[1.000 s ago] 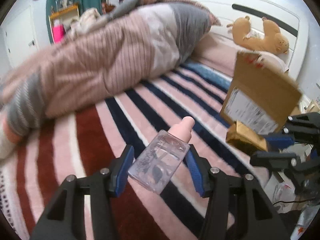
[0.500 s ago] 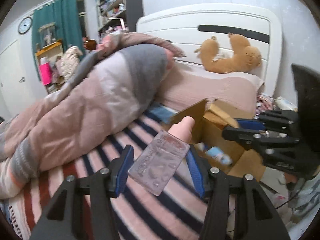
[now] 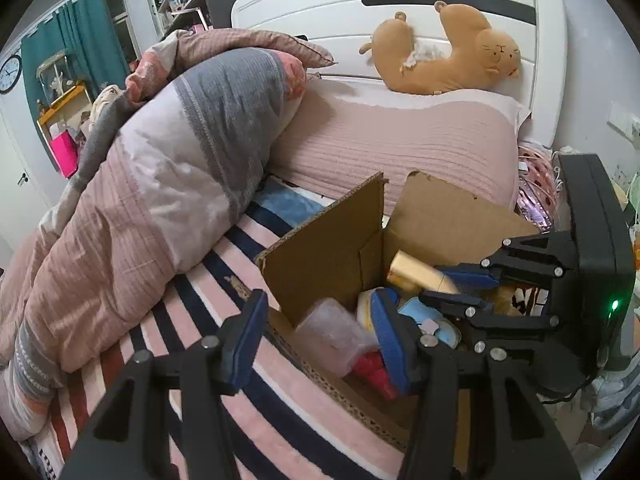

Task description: Organize rigid objects

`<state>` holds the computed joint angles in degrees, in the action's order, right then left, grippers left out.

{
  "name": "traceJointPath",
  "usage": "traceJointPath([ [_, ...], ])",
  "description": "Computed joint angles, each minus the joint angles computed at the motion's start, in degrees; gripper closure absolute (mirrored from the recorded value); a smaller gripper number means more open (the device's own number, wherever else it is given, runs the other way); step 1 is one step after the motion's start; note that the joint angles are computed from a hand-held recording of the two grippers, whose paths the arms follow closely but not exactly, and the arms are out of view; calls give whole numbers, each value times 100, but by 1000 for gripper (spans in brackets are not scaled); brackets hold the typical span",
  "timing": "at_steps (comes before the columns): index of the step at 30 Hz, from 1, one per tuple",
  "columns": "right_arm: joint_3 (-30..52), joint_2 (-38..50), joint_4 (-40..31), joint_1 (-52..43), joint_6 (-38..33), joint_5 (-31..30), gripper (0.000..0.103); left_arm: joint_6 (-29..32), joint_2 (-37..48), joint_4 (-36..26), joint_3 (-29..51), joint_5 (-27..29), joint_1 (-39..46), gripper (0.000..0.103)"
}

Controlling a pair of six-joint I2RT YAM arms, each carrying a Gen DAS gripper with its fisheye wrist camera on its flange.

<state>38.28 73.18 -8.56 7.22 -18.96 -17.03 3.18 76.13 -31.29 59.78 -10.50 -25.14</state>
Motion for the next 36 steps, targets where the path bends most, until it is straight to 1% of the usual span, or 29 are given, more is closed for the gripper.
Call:
traceJointPath([
  [3,-60,20,92,-36,-46,-108,89,28,132,-61,101,-8,-6,53],
  [7,-31,-76,-74,-130,-34,-371,88,81,126,-47,78,-4,14,51],
  [8,-7,-81,-119,-157,-32,-415,86,65,83,-39,56,-7,8,50],
  [9,24,-90,-162,-157,-23,-444,81,56,47,-43,44,1,13,46],
  [10,36,-110,-205,-177,-34,-494,79,49,4,-40,29,11,22,39],
  [11,56,-126,-244,-192,-55,-549,73,26,-90,-22,-13,22,28,35],
  [12,59,-175,-291,-182,-68,-574,68,11,-166,-10,-44,40,44,28],
  [13,81,-207,-336,-181,-89,-621,66,-8,-251,-1,-81,71,68,24],
  [15,137,-249,-409,-175,-86,-689,56,-62,-481,4,-169,111,138,20],
  [16,165,-304,-468,-184,-86,-777,53,-86,-589,0,-210,91,155,18],
  [17,175,-360,-505,-199,-87,-862,44,-140,-771,-1,-292,37,177,16],
  [18,187,-418,-534,-216,-86,-958,39,-177,-915,4,-355,2,199,12],
  [19,196,-513,-544,-245,-70,-1101,31,-220,-1080,22,-437,-50,222,10],
  [21,161,-715,-532,-285,-41,-1305,19,-345,-1489,34,-621,-206,280,9],
  [22,172,-811,-508,-313,-20,-1459,17,-408,-1665,17,-691,-296,312,4],
  [23,164,-895,-481,-328,7,-1559,12,-490,-1860,3,-774,-442,323,1],
  [24,151,-982,-440,-350,41,-1661,8,-562,-2079,14,-881,-619,326,1],
  [25,144,-1060,-366,-377,94,-1780,6,-650,-2310,3,-986,-841,317,1],
  [27,102,-1226,-182,-415,239,-2009,0,-757,-2638,-39,-1130,-1094,393,1],
  [29,28,-1377,95,-441,443,-2259,0,-882,-2997,-115,-1278,-1276,497,1],
  [32,-46,-1517,394,-453,604,-2563,0,-1037,-3468,-209,-1476,-1381,694,1],
  [36,-65,-1594,558,-268,593,-2605,0,-1160,-3972,-262,-1732,-1258,1103,1],
])
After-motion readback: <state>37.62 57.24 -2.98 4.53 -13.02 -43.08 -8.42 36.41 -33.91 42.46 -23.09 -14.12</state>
